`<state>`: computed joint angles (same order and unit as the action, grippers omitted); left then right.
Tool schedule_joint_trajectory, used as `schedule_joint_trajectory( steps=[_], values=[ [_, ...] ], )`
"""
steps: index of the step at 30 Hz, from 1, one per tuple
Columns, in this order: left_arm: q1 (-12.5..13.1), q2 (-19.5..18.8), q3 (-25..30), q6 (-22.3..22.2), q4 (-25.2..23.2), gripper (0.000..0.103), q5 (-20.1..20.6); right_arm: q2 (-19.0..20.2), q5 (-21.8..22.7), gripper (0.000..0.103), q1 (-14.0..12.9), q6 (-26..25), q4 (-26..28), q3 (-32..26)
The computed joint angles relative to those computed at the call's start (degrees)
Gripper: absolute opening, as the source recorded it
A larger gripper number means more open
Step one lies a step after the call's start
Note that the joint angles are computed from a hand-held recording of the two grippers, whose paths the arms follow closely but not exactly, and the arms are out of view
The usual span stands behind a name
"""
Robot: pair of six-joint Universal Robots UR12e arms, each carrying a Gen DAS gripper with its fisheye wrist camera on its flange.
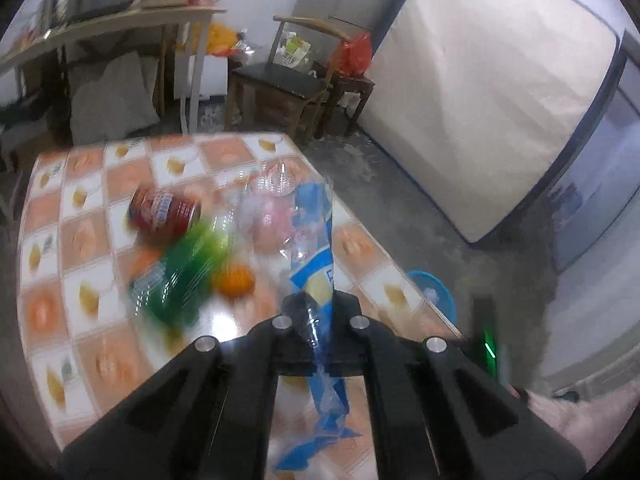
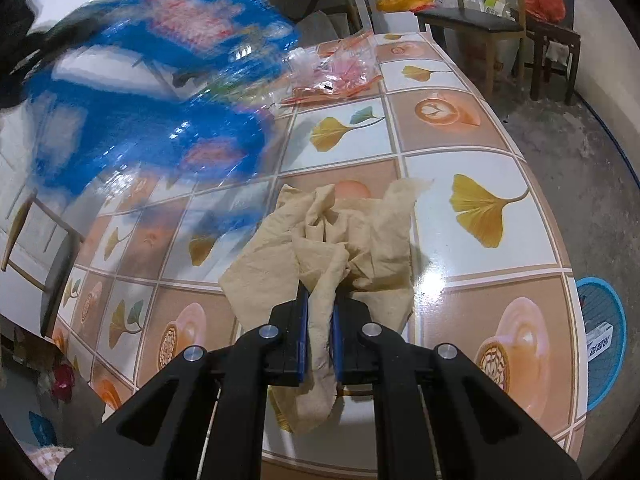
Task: Collect trash
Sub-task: 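Grasp the blue Yakult wrapper with the left gripper while the right holds the cloth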
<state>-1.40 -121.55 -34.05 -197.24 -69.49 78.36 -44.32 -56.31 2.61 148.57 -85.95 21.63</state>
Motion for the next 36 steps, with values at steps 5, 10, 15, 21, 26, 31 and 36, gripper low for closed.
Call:
schedule_joint_trajectory(
  steps=[5, 10, 15, 21, 26, 31, 36],
  values=[
    [-1.49, 8.00, -11.27, -1.27, -3.04, 0.000, 10.24, -0.61, -0.44, 0.010, 0.08, -0.22, -1.13, 1.18],
    [-5.01, 9.48, -15.60, -0.18, -7.40, 0.000, 25.28, -1.08, -0.93, 0.010, 0.17, 0.00, -2.25, 2.12],
    [-6.99, 9.22, -18.79, 2.85, -3.35, 0.001, 23.03, -1.31, -2.27, 0.010, 0.44, 0.09, -2.86, 2.39],
    [-6.45, 8.93, -22.38, 3.08, 0.65, 0.051, 12.39, -1.38, -3.07, 0.010, 0.60, 0.21, -3.24, 2.50],
    [-5.29, 11.55, -27.93, 0.56, 6.89, 0.070, 3.46, -1.53, -3.02, 0.010, 0.59, 0.22, -3.37, 2.75],
    [-3.47, 14.24, -33.05, -4.10, 17.73, 0.078, -5.27, -1.49, -2.97, 0.010, 0.58, 0.28, -3.27, 2.67],
    [-2.83, 15.03, -34.08, -7.27, 21.79, 0.078, -5.74, -1.56, -3.01, 0.010, 0.57, 0.28, -3.38, 2.79]
  ],
)
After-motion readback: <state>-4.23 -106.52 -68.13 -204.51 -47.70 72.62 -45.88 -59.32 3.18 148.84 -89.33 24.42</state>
